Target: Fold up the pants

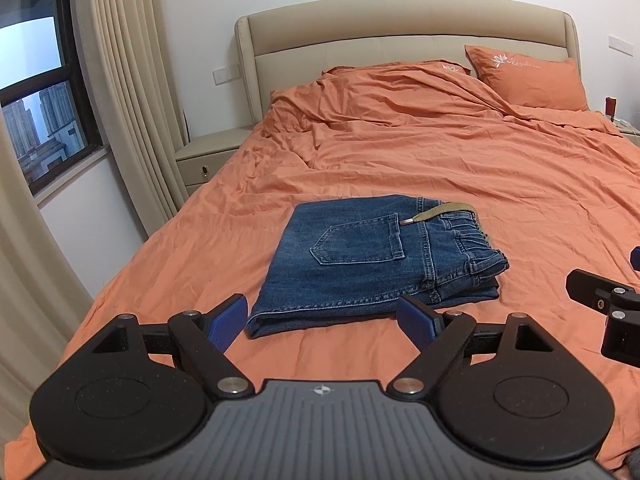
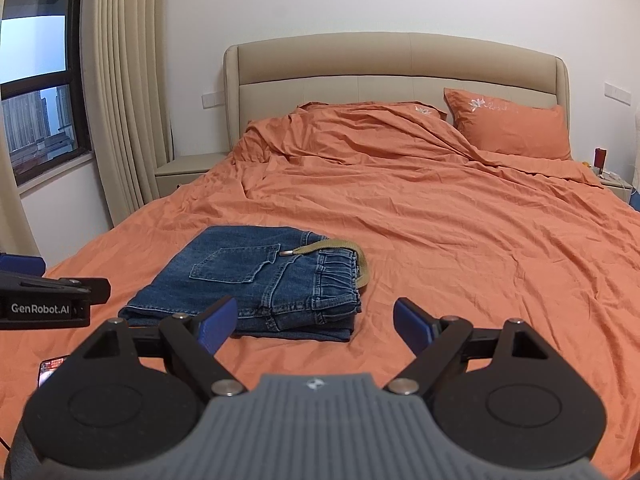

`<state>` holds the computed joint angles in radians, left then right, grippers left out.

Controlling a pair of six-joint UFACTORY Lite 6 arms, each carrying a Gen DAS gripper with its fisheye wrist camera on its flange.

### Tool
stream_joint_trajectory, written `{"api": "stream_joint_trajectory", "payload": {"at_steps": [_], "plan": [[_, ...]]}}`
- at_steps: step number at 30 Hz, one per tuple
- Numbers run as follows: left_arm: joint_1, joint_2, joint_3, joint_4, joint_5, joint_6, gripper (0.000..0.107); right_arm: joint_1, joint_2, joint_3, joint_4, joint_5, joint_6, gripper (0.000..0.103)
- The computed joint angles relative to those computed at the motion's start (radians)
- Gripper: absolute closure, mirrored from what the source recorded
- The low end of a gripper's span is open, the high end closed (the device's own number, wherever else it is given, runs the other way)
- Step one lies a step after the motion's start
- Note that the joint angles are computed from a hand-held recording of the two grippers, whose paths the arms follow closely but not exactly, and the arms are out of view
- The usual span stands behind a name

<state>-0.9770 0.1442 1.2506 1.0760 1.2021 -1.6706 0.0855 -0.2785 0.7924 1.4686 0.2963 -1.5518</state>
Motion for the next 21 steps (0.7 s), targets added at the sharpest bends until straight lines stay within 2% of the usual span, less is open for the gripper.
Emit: {"api": "stream_joint_trajectory", "payload": {"at_steps": [21], "plan": [[-0.002,0.005,0.005,0.000,0.004,-0.001,0.009,-0.012,-0.021,-0.011,0.009,0.008,-0.008,0.021]]}}
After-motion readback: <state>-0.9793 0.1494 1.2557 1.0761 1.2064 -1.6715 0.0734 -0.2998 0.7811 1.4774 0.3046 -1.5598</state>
